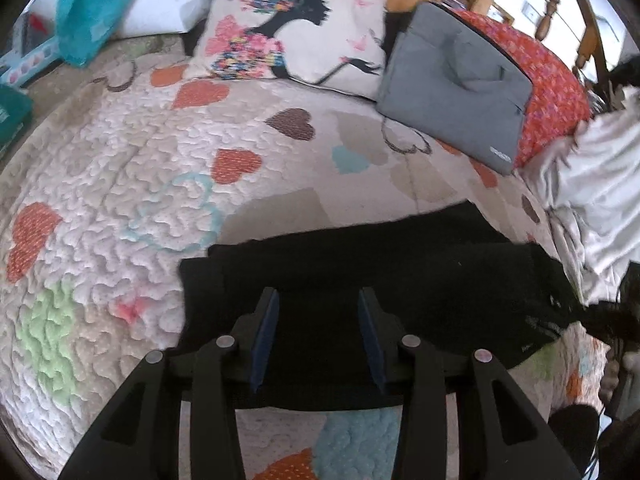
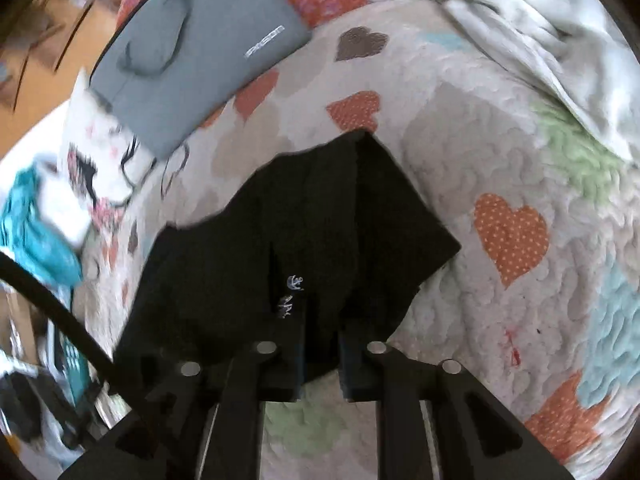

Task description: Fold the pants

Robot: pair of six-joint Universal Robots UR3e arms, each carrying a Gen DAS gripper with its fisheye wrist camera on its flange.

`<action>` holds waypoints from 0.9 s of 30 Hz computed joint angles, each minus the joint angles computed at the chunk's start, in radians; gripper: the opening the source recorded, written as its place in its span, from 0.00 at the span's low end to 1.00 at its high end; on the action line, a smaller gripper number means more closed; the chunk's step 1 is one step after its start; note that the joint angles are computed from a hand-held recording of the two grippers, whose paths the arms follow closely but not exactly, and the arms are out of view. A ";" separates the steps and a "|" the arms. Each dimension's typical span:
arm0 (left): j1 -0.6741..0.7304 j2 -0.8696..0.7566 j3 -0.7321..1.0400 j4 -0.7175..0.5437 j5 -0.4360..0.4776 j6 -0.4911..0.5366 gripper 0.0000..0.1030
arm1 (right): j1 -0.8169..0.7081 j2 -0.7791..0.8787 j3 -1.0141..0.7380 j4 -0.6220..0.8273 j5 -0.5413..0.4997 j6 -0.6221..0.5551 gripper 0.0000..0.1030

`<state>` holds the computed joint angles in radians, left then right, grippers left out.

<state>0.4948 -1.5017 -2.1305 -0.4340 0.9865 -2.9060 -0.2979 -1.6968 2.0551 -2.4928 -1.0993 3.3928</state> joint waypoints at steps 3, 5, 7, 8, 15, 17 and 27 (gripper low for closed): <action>0.069 0.017 -0.015 -0.006 -0.051 -0.027 0.38 | -0.008 -0.042 -0.033 0.042 -0.074 -0.047 0.10; 0.117 0.019 -0.020 -0.015 -0.079 -0.044 0.38 | -0.019 -0.047 -0.050 0.064 -0.134 -0.055 0.09; 0.161 0.022 -0.026 -0.029 -0.100 -0.053 0.38 | 0.001 -0.009 -0.078 0.071 -0.238 -0.065 0.09; 0.177 0.026 -0.030 -0.038 -0.105 -0.050 0.38 | 0.032 0.027 -0.103 0.075 -0.314 -0.061 0.08; 0.253 0.051 -0.049 -0.102 -0.092 0.009 0.39 | 0.202 0.028 -0.133 0.025 -0.679 0.053 0.18; 0.253 0.037 -0.031 -0.141 -0.095 0.029 0.39 | 0.243 0.007 -0.169 0.012 -0.578 0.016 0.30; 0.213 0.062 -0.059 -0.047 -0.026 -0.026 0.39 | 0.569 0.678 -0.947 0.214 -0.363 0.036 0.24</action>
